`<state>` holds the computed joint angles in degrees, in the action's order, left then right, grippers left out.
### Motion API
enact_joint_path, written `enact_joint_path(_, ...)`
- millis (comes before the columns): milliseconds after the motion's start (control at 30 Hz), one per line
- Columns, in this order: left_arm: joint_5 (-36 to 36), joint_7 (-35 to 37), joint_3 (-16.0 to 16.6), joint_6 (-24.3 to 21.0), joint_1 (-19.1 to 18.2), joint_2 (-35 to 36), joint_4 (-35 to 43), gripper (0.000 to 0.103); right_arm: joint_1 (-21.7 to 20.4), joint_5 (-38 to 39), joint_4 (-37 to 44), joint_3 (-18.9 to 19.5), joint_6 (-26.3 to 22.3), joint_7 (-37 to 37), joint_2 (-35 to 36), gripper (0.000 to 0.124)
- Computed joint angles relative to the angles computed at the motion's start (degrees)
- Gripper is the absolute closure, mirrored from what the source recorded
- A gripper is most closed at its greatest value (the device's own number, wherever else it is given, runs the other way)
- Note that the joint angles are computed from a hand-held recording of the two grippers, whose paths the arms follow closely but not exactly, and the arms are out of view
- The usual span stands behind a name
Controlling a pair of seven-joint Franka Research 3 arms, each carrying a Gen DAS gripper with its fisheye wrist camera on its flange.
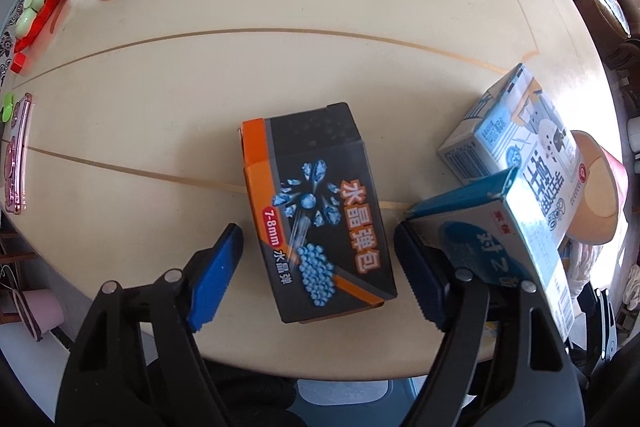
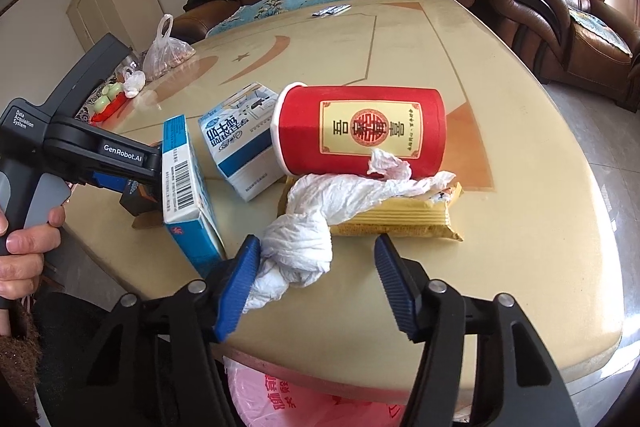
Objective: Collect trash
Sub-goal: 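Grasp the black-and-orange box with the left tool while the right grasps the white tissue, then carry the black box and white tissue with both tools toward the pink bin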
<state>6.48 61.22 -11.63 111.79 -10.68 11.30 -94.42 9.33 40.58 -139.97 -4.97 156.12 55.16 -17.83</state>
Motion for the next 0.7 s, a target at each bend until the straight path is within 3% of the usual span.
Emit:
enact_joint_path(67, 0.21, -0.53, -0.04, -0.30, -0.19, 0.15, 0.55, 0.037, 0.86, 1.75, 0.52, -0.88, -1.19, -1.86, 0.29, 0.092)
enact_joint_path(167, 0.39, -1.10, 0.10, -0.25, -0.10, -0.22, 0.26, 0.048, 0.60, 1.05, -0.05, 0.06, 0.19, -2.23, -0.19, 0.095)
enact_joint_path(700, -2.65, -0.46, 0.46, 2.88, 1.30, -5.68, -6.38, 0.049, 0.86, -2.23, -2.07, -0.67, 7.49, -1.17, -4.84, 0.098)
